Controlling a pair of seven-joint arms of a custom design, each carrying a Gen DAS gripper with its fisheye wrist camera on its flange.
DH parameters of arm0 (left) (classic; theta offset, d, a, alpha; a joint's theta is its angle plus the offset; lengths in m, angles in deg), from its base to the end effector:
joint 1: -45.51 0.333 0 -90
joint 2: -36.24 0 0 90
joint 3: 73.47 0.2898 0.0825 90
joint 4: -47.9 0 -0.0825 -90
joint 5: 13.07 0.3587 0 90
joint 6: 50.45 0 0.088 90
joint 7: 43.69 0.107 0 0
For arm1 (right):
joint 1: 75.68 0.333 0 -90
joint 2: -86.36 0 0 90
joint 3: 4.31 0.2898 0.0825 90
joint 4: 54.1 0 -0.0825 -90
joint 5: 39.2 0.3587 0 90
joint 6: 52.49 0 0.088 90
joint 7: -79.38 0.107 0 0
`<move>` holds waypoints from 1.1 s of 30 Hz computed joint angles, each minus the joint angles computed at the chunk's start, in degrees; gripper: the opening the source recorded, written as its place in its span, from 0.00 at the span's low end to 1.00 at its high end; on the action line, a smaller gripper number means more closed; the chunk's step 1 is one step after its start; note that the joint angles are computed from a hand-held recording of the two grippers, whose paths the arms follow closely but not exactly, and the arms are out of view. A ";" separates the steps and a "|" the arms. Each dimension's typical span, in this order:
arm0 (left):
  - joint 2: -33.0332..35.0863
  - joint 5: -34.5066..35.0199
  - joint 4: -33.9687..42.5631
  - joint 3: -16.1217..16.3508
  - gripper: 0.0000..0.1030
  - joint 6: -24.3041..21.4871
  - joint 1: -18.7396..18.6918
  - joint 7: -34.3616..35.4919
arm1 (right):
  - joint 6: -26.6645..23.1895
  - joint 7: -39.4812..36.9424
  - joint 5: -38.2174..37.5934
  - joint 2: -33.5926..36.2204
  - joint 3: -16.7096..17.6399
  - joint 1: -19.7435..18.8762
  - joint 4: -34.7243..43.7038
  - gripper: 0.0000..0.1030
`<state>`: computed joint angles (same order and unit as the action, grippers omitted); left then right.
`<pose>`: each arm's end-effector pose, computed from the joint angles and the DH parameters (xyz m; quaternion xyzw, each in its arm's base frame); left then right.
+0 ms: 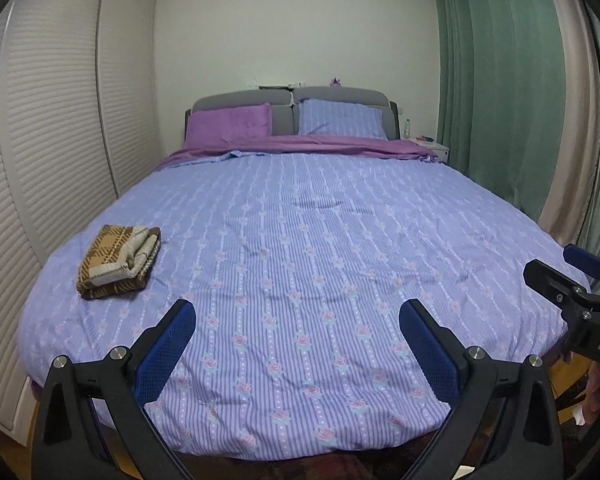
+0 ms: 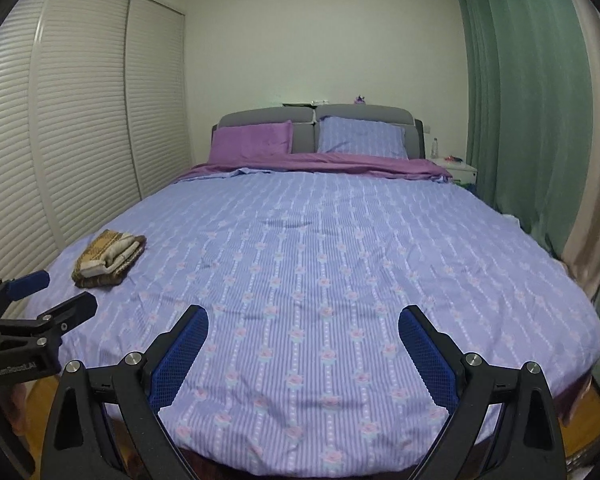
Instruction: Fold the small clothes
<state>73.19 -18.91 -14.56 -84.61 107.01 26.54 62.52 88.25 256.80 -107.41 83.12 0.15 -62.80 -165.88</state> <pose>0.6707 -0.3206 0.5603 -0.3931 0.7753 -0.4340 0.2365 0.5377 0.1692 0.5472 -0.4518 0.7274 -0.4298 0.2864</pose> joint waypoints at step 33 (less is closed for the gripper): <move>-5.71 -3.52 -7.75 -1.91 1.00 5.99 0.83 3.32 | 0.62 4.21 -1.54 -4.36 1.58 -1.84 -3.73 0.94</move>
<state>67.48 -22.43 -22.31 -86.52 112.99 27.37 65.84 88.87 261.02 -108.95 78.75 1.73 -64.64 -169.61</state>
